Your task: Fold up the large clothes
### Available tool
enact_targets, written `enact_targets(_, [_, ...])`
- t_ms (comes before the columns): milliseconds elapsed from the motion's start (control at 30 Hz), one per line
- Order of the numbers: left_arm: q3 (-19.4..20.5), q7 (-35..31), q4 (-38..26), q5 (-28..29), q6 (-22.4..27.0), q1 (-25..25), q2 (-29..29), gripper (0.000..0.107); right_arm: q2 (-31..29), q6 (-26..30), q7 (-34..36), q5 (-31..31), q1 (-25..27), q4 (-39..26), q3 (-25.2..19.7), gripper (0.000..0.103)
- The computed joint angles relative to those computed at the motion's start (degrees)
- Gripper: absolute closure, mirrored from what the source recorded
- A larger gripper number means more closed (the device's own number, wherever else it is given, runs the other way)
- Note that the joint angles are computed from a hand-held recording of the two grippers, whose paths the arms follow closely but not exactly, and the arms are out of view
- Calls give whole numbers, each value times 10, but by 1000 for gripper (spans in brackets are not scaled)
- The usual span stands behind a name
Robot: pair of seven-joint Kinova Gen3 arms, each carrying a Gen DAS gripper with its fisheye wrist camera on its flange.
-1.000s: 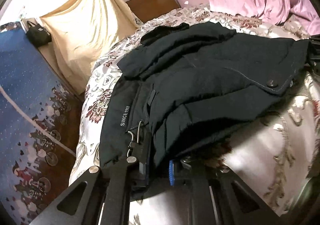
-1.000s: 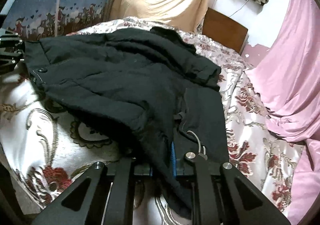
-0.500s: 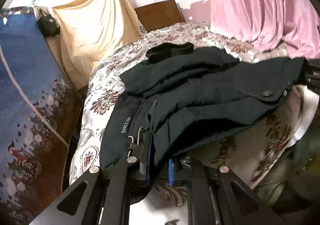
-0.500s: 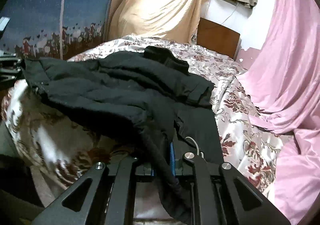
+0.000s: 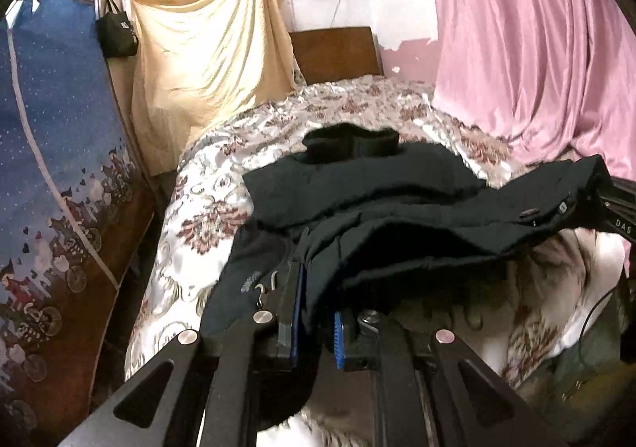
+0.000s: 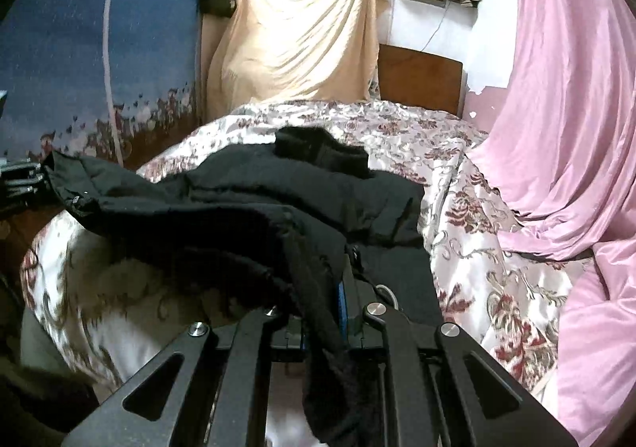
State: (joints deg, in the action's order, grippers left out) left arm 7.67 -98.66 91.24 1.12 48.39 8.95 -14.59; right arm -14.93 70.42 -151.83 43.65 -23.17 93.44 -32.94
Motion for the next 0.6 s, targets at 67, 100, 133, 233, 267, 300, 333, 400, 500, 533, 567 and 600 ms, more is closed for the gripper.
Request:
enact_targets(67, [3,5,-20,-1,-4,-1,16,96,4,-23,2,2,5,-4,18,93])
enact_targets(100, [5,8,-33,-3,-5,-2,26,96,6,-41,8,2,8,-7,34,93])
enact_targets(133, [7,9,-49,-5,-6,-2,39,96,11,-54,11,4,13,-11,43,93])
enact_targets(233, [13,17,-97,-23,-9,0,76,96,32,-76,30,18,21,-33,65,93])
enact_targets(267, [15,20,-113,-31,-11,2,89,97,38,-77,34,23,21,-39,66,93])
enact_targets(300, [19,27,-136,-43,-12,4,107,97,49,-85,47,30,23,-51,79,93])
enact_targets(333, [20,33,-156,-53,-12,8,122,97,61,-84,52,36,21,-63,84,93])
enact_targets(400, [21,71,-194,-91,-13,23,154,97,83,-92,66,49,18,-86,102,93])
enact_targets(500, [-4,140,-248,-145,-34,68,207,97,118,-133,98,68,12,-115,148,93])
enact_targets(533, [-1,162,-261,-167,-45,73,223,97,127,-143,104,70,9,-123,160,93])
enact_targets(567, [-2,176,-280,-180,-55,78,244,97,138,-152,110,71,7,-133,173,93])
enact_targets(600, [-9,181,-296,-184,-62,85,261,97,155,-166,125,69,9,-148,190,93])
